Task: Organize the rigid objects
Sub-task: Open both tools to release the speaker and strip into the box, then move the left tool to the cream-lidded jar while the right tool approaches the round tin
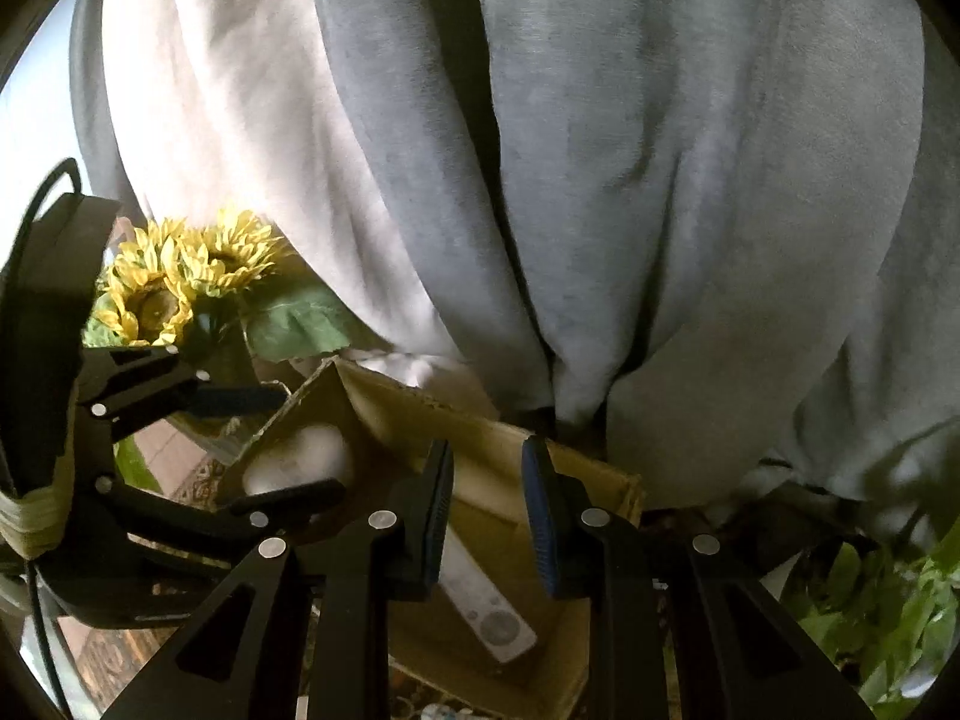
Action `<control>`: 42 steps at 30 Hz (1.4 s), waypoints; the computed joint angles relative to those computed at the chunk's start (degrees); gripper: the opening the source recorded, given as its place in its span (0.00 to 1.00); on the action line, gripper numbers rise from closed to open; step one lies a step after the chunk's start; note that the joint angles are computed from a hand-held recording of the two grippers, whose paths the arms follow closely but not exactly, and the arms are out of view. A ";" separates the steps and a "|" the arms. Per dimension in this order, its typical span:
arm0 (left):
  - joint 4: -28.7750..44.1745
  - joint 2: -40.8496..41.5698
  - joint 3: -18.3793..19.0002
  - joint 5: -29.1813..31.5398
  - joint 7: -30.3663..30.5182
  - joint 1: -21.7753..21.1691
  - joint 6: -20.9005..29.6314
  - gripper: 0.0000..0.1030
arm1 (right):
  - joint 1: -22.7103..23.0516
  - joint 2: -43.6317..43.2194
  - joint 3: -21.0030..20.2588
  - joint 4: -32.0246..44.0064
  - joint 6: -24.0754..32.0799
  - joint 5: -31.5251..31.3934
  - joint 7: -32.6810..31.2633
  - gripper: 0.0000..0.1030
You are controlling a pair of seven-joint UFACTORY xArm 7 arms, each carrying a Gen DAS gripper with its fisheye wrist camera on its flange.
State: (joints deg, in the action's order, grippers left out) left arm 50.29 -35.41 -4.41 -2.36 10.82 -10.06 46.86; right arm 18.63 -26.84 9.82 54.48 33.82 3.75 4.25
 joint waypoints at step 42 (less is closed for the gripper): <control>-20.62 -47.24 -3.49 6.79 -10.39 5.63 5.62 0.91 | -2.94 -32.49 14.41 -15.01 9.74 -9.63 33.26 0.78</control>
State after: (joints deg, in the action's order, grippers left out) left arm 29.67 -82.66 -7.90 4.43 0.43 -4.43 52.48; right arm 15.69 -59.33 24.23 39.47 43.56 -5.89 37.52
